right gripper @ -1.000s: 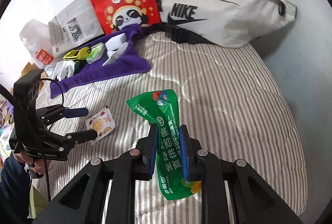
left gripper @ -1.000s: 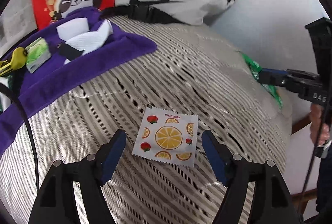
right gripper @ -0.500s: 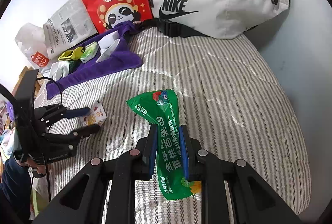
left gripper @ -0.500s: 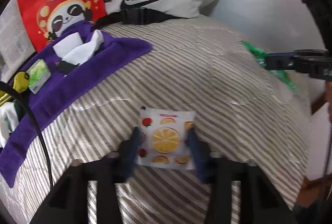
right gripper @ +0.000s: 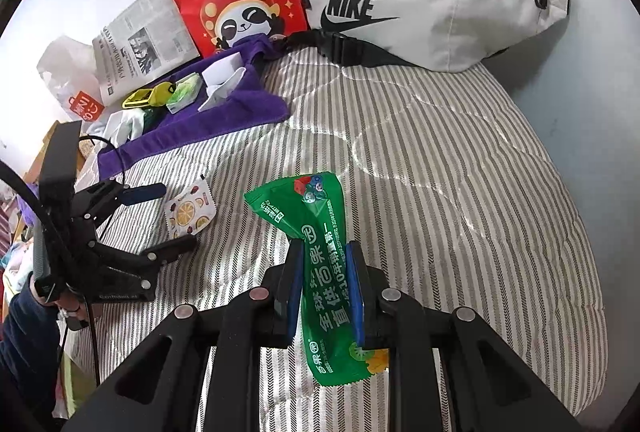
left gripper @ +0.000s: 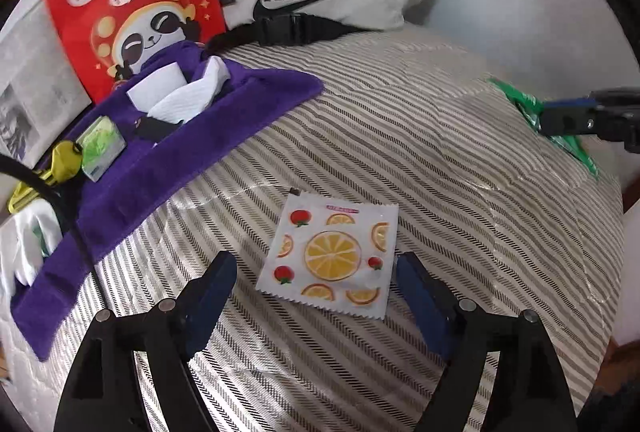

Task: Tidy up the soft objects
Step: 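Close the left tool on the orange-print packet while the right tool holds the green packet, then carry the orange-print packet over the towel while the right tool carries the green packet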

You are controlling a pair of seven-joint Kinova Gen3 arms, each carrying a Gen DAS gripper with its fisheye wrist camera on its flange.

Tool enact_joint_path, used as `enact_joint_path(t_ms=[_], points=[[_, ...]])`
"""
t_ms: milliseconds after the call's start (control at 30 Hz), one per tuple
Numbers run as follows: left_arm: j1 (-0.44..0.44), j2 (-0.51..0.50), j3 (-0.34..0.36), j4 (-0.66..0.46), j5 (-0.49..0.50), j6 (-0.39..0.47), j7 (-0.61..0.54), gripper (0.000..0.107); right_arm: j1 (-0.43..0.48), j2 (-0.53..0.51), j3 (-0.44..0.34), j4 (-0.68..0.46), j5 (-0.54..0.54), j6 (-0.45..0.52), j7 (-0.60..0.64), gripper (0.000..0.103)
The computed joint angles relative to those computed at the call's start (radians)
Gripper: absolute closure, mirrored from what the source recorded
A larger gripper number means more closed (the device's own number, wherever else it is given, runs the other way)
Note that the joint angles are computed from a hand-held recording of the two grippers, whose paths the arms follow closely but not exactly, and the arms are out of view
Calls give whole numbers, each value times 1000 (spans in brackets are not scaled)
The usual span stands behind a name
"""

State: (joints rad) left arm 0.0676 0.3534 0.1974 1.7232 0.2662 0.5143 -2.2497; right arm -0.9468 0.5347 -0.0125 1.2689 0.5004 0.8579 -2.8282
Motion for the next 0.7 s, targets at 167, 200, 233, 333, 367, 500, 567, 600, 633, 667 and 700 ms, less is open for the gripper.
enact_joint_path(t_ms=[167,200,233,333,367,500,567,600,633,667,700], points=[[-41,24,34,-30,56,43,-68,34,7,1,-3,11,-11,-15,-8,82],[-43,26,41,-38,57,56,-84,38,9,1,-3,13,-13,-19,-7,82],[-41,28,43,-46,58,69,-99,46,9,1,-4,14,-15,-19,-6,82],[-38,35,39,-76,63,118,-131,61,9,-1,-3,19,-17,-23,-5,82],[-39,36,36,-79,69,124,-138,63,8,-3,-3,23,-17,-27,-7,82],[-22,35,20,-91,69,145,-144,71,14,-1,-5,25,-22,-37,-6,82],[-12,35,17,-93,68,148,-148,80,19,6,-8,18,-31,-37,3,82],[5,33,8,-92,53,142,-137,81,20,10,-10,11,-35,-37,10,82],[10,35,5,-97,50,144,-131,82,19,10,-10,10,-37,-39,13,82],[7,35,6,-98,53,147,-130,84,18,12,-10,6,-38,-42,18,82],[2,37,6,-100,60,152,-128,86,15,14,-9,2,-38,-41,23,82]])
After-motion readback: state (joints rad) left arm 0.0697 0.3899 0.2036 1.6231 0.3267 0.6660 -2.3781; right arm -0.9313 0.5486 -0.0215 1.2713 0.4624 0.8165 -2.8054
